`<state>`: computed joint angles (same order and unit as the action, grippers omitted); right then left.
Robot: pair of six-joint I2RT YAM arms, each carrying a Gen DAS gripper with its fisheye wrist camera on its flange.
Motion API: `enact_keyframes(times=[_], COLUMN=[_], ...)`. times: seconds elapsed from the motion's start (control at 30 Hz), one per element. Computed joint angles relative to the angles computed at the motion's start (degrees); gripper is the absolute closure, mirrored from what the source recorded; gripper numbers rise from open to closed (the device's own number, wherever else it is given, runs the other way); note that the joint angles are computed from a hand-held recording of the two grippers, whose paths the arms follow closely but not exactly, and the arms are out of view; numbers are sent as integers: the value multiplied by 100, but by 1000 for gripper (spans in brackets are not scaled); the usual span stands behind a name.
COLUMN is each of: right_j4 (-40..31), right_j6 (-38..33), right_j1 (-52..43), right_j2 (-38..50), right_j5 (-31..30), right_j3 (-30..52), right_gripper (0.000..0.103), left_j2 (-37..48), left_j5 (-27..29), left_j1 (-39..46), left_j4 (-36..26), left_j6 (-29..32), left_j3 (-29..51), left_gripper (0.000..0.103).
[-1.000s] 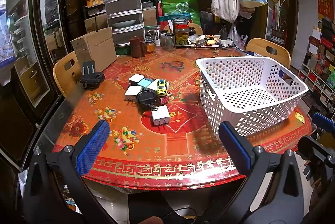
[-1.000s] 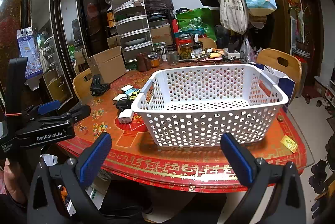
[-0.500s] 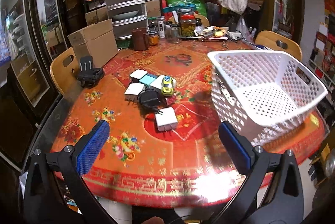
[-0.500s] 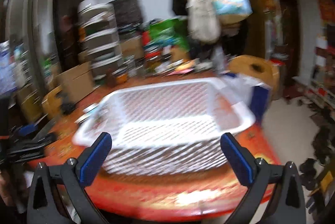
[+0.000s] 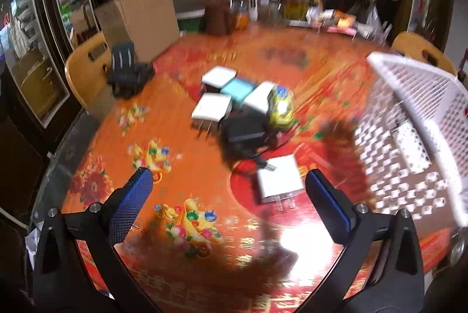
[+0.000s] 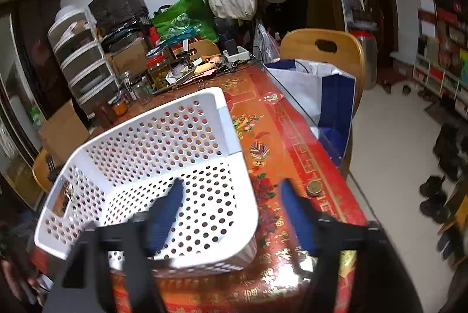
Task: Organize rigid objects
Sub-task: 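Grasp the rim of the white perforated basket with the right gripper, then grasp the white charger with folding prongs using the left gripper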
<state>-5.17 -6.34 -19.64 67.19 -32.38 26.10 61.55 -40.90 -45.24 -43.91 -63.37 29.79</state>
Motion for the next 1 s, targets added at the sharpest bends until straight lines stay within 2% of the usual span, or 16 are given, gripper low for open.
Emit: enact_keyframes(times=[0.03, 0.1, 0.2, 0.4, 0.5, 0.57, 0.63, 0.77, 0.8, 1.0], right_j4=[98, 208, 125, -210, -288, -341, -376, -414, -428, -490], right_j6=[36, 79, -21, -96, -136, -166, -171, -176, -189, -286], right_j1=[6, -29, 84, 681, 734, 729, 715, 581, 566, 537], right_j2=[183, 285, 370, 229, 253, 303, 316, 373, 389, 317], right_j5=[15, -133, -134, 692, 757, 727, 713, 498, 475, 454], right_j3=[44, 10, 89, 237, 272, 314, 338, 361, 371, 361], right_gripper=[77, 79, 81, 81, 81, 81, 81, 81, 81, 81], left_j2=[-74, -48, 464, 1668, 1894, 1997, 2076, 2049, 2052, 2068], left_j5=[215, 706, 1032, 1183, 1207, 1174, 1251, 1321, 1293, 967], left_j1=[246, 686, 975, 1011, 1144, 1162, 1236, 1155, 1071, 627], left_j4=[400, 1225, 1995, 2651, 2858, 2939, 2971, 3040, 3024, 2775], left_j6=[337, 906, 1359, 1422, 1435, 1420, 1437, 1384, 1345, 978], left_j3=[-195, -530, -632, -351, -301, -269, -242, -296, -282, -267], left_gripper=[0, 0, 0, 0, 1, 11, 33, 53, 62, 62])
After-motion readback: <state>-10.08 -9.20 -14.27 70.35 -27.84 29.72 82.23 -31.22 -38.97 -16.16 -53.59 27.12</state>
